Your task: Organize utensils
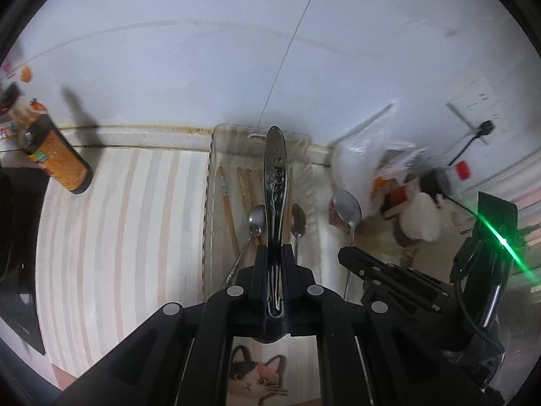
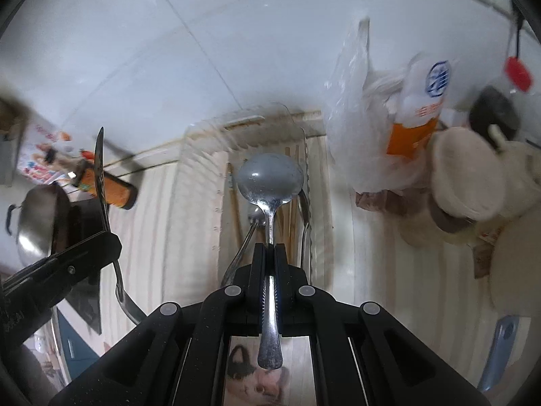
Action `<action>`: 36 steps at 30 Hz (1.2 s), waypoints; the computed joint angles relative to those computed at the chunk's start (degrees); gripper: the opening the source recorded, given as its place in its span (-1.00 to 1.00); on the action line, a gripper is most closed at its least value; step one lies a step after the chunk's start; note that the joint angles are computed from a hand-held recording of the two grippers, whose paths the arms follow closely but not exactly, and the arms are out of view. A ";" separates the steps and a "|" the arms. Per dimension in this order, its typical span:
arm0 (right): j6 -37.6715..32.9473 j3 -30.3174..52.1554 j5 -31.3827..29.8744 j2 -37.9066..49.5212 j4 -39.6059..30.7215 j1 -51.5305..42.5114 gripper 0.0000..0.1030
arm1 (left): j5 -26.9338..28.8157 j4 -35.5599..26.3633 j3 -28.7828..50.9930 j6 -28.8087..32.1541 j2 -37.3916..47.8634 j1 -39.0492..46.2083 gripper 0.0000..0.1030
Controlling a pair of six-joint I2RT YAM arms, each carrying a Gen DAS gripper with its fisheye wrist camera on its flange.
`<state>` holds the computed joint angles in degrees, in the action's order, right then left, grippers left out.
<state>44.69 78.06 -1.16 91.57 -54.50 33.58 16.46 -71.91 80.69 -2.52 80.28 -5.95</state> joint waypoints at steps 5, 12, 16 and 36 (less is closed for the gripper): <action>-0.57 -0.53 -2.51 5.08 2.94 -2.03 -0.91 | 0.51 1.78 -1.51 -0.01 6.20 0.10 -0.90; -1.45 -2.22 -3.39 5.93 3.25 -3.22 -0.85 | -1.70 2.56 -3.66 -0.29 6.66 0.81 -0.86; -1.68 -3.00 -0.39 3.27 1.74 -2.90 -0.47 | -6.93 3.30 -5.84 -0.43 2.86 0.87 -0.53; 14.41 -5.37 23.29 -8.14 -15.80 16.47 1.00 | -17.88 8.84 -21.14 5.27 -20.95 3.27 1.00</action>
<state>59.10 72.69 22.13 83.42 -70.31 50.05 -1.42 -63.06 59.56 2.75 59.33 -2.68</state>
